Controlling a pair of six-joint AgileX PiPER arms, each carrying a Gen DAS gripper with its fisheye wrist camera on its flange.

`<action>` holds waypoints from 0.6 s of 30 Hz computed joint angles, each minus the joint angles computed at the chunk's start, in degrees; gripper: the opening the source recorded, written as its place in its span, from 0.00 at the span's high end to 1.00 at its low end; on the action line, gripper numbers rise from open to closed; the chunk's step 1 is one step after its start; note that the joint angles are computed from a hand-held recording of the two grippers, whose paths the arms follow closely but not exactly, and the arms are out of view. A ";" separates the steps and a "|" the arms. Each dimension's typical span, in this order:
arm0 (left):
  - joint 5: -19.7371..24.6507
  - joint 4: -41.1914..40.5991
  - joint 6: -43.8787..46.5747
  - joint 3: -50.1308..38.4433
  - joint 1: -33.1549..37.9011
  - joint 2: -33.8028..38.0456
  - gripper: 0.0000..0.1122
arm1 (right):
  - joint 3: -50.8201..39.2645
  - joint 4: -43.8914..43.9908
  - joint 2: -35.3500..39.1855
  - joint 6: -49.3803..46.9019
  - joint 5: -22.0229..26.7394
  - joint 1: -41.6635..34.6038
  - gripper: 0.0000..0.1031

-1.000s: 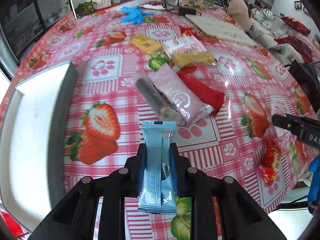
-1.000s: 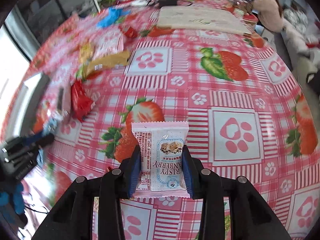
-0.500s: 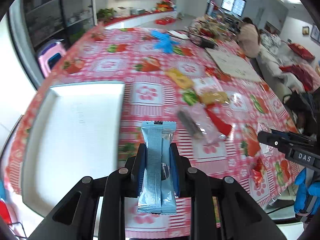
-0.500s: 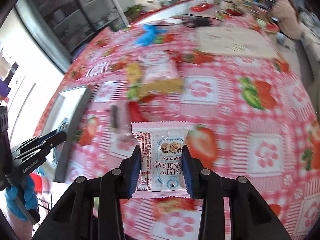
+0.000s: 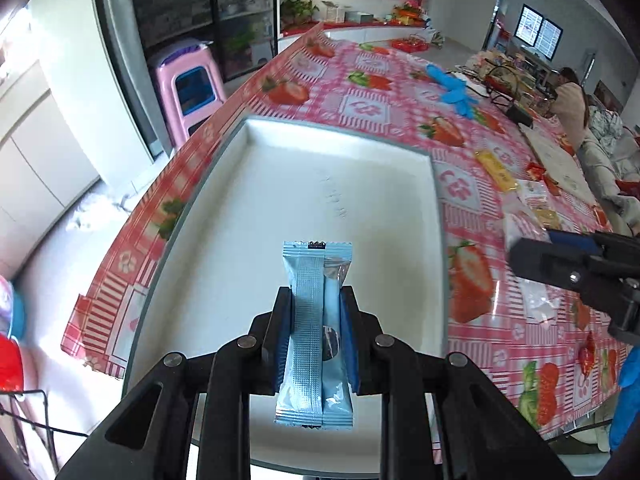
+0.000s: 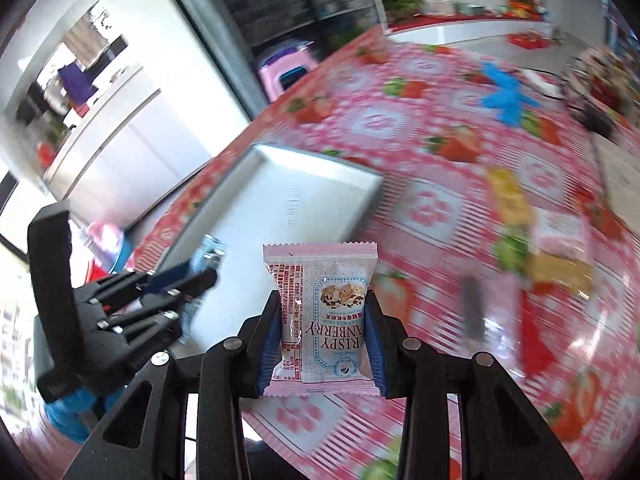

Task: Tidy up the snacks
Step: 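Carry both packets over the white tray and open both tools to drop them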

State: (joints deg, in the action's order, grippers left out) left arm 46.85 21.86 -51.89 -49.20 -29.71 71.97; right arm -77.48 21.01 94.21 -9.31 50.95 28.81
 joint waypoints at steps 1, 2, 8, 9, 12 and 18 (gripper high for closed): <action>-0.75 -0.97 1.22 0.82 1.31 -0.17 0.78 | -1.65 0.18 1.77 0.56 0.31 1.11 0.62; -1.47 -1.83 2.39 1.48 2.41 -0.34 0.78 | -3.62 -0.14 3.95 1.63 0.55 2.61 0.62; -5.54 -6.31 9.08 4.36 8.87 0.19 0.78 | -13.01 -3.16 12.47 5.89 2.78 8.05 0.62; -6.16 -6.97 9.94 4.57 9.46 0.59 0.78 | -14.20 -3.62 13.32 6.46 3.24 8.61 0.62; -7.55 -6.91 10.58 5.32 10.09 1.82 0.77 | -16.87 -4.68 15.76 7.67 4.34 9.37 0.61; -8.49 -6.10 8.96 6.29 10.18 2.77 0.46 | -19.38 -6.26 17.74 9.46 6.31 9.30 0.52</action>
State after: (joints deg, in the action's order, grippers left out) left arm 38.36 15.76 -42.92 -42.90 -19.52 74.74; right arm -96.85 14.76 111.96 0.15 57.26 38.11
